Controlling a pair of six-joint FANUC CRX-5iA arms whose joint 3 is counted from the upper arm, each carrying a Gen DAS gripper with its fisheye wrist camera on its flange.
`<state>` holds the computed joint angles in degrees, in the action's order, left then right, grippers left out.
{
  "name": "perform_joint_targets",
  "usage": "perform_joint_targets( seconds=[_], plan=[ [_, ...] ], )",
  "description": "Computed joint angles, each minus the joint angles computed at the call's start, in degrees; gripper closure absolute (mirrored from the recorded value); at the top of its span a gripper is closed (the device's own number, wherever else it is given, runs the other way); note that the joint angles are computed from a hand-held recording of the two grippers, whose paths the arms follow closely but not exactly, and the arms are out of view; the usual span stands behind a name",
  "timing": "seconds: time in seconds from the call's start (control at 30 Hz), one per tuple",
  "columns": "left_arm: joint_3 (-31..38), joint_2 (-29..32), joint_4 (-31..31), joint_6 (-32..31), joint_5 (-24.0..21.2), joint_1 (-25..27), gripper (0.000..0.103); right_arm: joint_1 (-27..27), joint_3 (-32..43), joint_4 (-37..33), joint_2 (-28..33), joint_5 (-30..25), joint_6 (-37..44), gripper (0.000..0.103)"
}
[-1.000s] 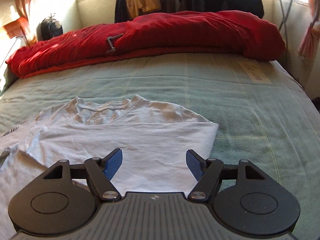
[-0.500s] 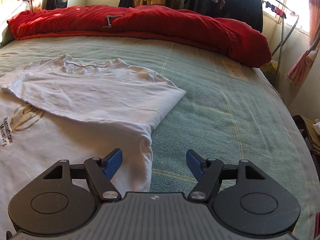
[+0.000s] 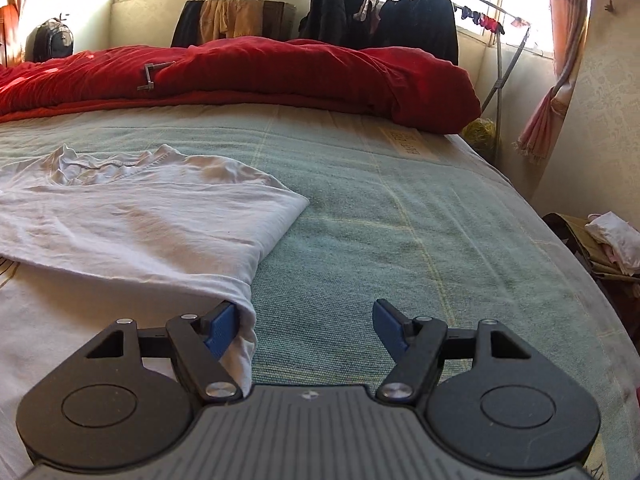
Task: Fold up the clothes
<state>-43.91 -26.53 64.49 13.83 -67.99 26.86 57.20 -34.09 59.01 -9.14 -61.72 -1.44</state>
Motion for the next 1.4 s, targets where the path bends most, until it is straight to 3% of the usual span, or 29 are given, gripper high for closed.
perform_joint_targets(
  seconds=[0.2,0.27,0.3,0.4,0.57,0.67,0.7,0.77,0.83,0.97,1.1,1.2,1.3,1.4],
  plan=[
    [0.03,-0.01,0.50,-0.20,-0.49,0.28,0.001,3.25,2.11,-2.61,0.30,-5.26,-0.53,0.029],
    [-0.08,-0.11,0.70,-0.38,-0.49,0.33,0.001,4.33,1.90,-0.08,-0.44,-6.00,-1.51,0.037],
    [-0.11,-0.14,0.70,-0.39,-0.46,0.31,0.001,4.84,1.82,1.18,-0.77,-6.33,-1.96,0.049],
    [-0.12,-0.18,0.54,-0.29,-0.21,0.16,0.001,3.72,2.93,3.53,-0.30,-2.57,-1.68,0.069],
    [-0.09,-0.22,-0.32,0.24,0.96,-0.44,0.001,0.89,7.12,2.76,4.93,4.24,3.75,0.076],
    [0.05,0.04,-0.68,0.40,1.20,-0.53,0.001,0.15,8.86,-0.15,8.58,2.75,6.51,0.082],
    [0.06,0.13,-0.65,0.40,1.09,-0.47,0.001,-0.04,8.34,0.37,9.20,1.50,6.43,0.088],
    [0.13,0.26,-0.61,0.34,0.84,-0.33,0.001,-0.38,6.63,0.68,8.27,0.77,3.88,0.088],
    [0.16,0.33,-0.51,0.34,0.74,-0.29,0.001,-0.62,5.84,-0.32,6.54,0.55,1.85,0.079],
    [0.04,0.15,-0.35,0.19,0.58,-0.15,0.001,-0.01,6.65,-1.10,5.43,-1.00,2.21,0.079],
    [-0.01,0.08,-0.41,0.23,0.94,-0.38,0.001,-1.78,6.43,2.05,4.12,4.04,-2.77,0.079],
    [0.15,0.26,-0.95,0.55,1.47,-0.78,0.001,-3.99,8.37,-0.45,5.73,8.57,-1.92,0.079],
    [0.31,0.56,-1.39,1.08,2.10,-1.16,0.001,-5.59,10.26,-4.08,8.55,8.20,-0.29,0.082],
    [0.37,0.68,-1.67,1.44,2.03,-1.08,0.001,-7.92,8.91,-3.24,8.02,10.50,-3.73,0.083]
  ],
)
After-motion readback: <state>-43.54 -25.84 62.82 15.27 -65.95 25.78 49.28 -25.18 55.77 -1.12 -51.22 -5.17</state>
